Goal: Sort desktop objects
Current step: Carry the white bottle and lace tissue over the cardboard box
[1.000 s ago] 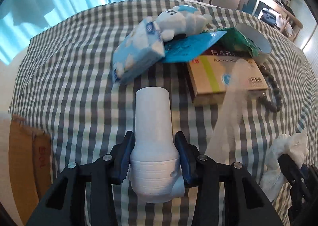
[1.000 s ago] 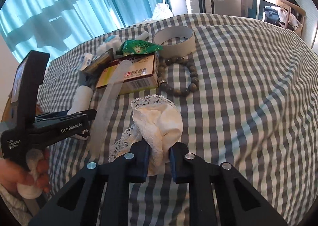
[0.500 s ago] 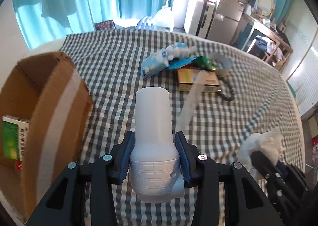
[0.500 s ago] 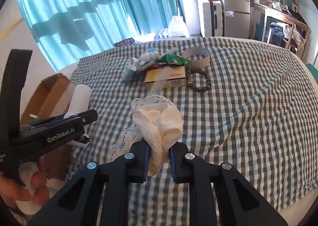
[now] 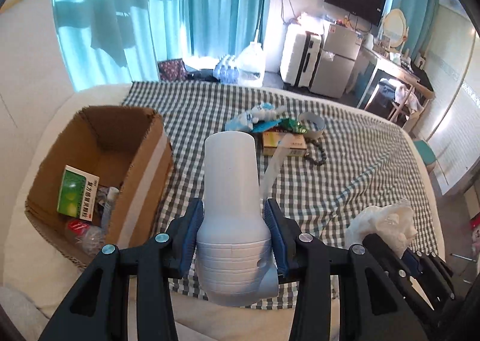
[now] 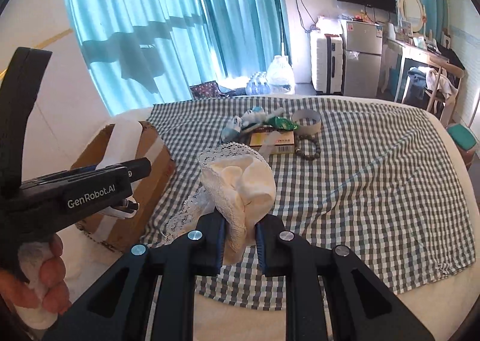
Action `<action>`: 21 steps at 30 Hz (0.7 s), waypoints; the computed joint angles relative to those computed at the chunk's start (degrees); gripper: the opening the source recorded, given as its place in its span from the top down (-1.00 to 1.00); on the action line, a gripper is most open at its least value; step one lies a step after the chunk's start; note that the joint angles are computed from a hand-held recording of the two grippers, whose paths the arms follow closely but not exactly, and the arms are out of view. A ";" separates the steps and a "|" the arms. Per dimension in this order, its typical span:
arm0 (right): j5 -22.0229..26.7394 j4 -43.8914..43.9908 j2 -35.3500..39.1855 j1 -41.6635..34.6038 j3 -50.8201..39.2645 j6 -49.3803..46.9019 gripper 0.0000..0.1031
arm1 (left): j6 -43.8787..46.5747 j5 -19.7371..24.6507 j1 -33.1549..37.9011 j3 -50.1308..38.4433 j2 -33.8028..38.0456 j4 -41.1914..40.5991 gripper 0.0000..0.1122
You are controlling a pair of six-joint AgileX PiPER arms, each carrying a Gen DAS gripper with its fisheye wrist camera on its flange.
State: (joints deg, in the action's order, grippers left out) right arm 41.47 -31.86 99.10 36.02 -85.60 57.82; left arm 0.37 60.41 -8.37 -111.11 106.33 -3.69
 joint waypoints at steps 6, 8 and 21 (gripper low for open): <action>3.69 -1.89 -0.77 3.41 -3.74 -0.74 0.69 | 1.55 0.73 1.33 -0.34 -3.77 -0.38 0.23; 4.68 -2.10 -0.32 4.40 -5.26 -0.85 0.69 | 2.18 1.58 2.25 -0.97 -4.12 -0.53 0.23; 11.70 3.68 14.37 9.97 -28.27 -11.18 0.69 | 6.21 0.28 13.73 -2.13 -3.34 -2.77 0.22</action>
